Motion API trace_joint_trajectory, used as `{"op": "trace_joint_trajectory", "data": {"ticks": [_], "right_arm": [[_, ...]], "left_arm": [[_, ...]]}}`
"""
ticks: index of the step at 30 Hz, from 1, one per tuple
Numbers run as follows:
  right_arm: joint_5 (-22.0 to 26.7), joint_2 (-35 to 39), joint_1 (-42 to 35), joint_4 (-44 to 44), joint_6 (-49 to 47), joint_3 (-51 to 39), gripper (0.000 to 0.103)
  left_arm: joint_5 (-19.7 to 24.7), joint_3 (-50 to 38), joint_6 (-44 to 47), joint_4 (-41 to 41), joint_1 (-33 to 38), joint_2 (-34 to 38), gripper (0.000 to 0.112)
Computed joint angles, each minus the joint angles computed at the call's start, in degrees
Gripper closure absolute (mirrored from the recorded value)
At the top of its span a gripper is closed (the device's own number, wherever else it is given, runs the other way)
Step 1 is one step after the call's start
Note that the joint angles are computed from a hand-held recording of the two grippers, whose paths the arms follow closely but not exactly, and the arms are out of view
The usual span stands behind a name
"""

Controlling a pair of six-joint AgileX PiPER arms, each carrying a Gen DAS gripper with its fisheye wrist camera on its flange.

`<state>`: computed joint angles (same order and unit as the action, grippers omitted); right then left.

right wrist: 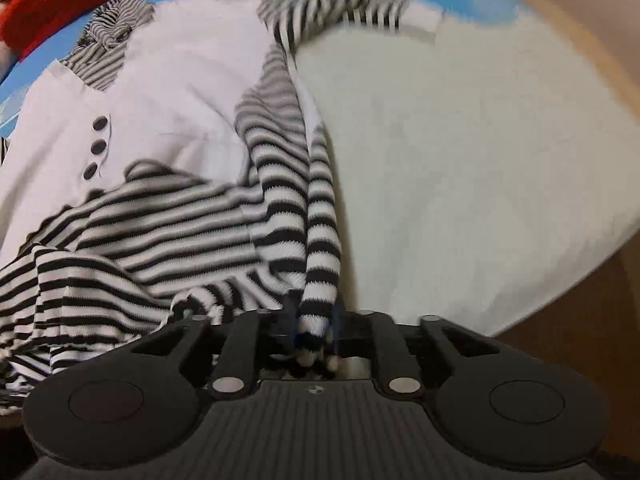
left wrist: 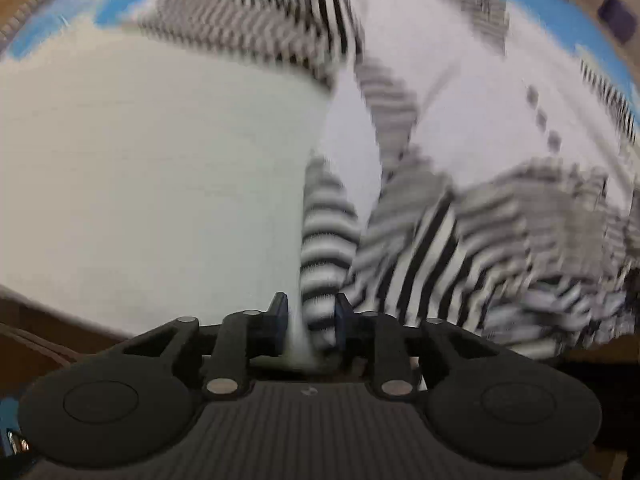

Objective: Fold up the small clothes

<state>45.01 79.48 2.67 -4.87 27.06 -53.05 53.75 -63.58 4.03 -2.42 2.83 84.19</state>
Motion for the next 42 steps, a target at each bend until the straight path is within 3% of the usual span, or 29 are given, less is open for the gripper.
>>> {"op": "trace_joint_trajectory", "data": {"ticks": [1,3,5,7,9,12,14,16,19,23,26,28,30,32,35,37,39,42], "right_arm": [[-1.27,-2.03,2.29,-4.77,4.43,0.29,0.074],[-3.74,-5.27,6.01,-11.98,11.11,1.48,0.053],[-7.15,-6.66,7.38,-12.26,10.23,2.26,0.049],[-10.28,-4.00,6.51,-3.36,0.62,1.47,0.049],[-9.66,-0.24,5.13,6.41,-9.89,0.68,0.049],[0.53,6.78,6.08,6.30,-12.70,-2.67,0.052],[1.23,6.50,7.25,3.77,-9.92,-3.03,0.053],[-1.51,2.78,7.50,3.29,-9.46,-2.22,0.053],[-5.98,-2.82,8.15,1.86,-8.06,-0.90,0.053],[-7.64,-1.08,6.69,2.57,-10.00,-7.08,0.053],[-8.29,5.08,7.02,-1.33,-8.15,-17.01,0.053],[-8.22,9.53,6.83,-2.30,-8.60,-24.54,0.061],[-8.49,15.50,6.15,0.26,-11.85,-32.85,0.081],[-9.46,21.28,5.76,3.91,-16.05,-40.81,0.088],[-14.33,27.96,6.60,4.91,-19.02,-45.67,0.089],[-10.41,33.57,7.17,5.35,-19.24,-50.53,0.089],[-0.82,39.33,7.34,7.72,-19.07,-58.23,0.087],[7.92,45.53,6.16,17.02,-24.38,-66.27,0.088]], "left_arm": [[-2.54,0.82,-0.32,0.69,-0.79,-1.68,0.080],[-7.82,3.06,1.95,-0.98,-2.45,-4.79,0.075],[-8.64,3.21,8.52,-7.68,-3.17,-5.09,0.075],[-6.00,2.07,11.42,-11.43,-5.02,-2.84,0.074],[-3.00,0.94,7.22,-6.06,-8.58,2.11,0.062],[1.17,-0.97,-2.27,3.56,-12.06,7.38,0.066],[-1.29,-2.02,-0.23,-1.41,-10.04,4.50,0.065],[-5.27,-2.22,5.45,-8.08,-6.66,1.15,0.060],[-10.46,-4.04,2.21,-7.30,-5.27,-0.20,0.058],[-12.63,-13.21,3.28,-9.26,0.55,5.73,0.059],[-15.21,-22.34,4.59,-8.52,4.45,13.62,0.066],[-17.35,-26.54,3.78,-7.93,6.89,18.79,0.074],[-16.52,-31.83,2.45,-8.48,9.48,24.42,0.081],[-15.70,-36.74,0.09,-8.55,11.14,29.40,0.081],[-14.84,-43.01,-1.49,-7.53,12.66,35.12,0.081],[-15.13,-46.82,-2.26,-7.15,13.52,38.60,0.080],[-13.88,-54.70,-3.67,-8.11,14.88,44.39,0.076],[-8.68,-70.33,-8.93,-8.42,16.55,54.49,0.063]]}}
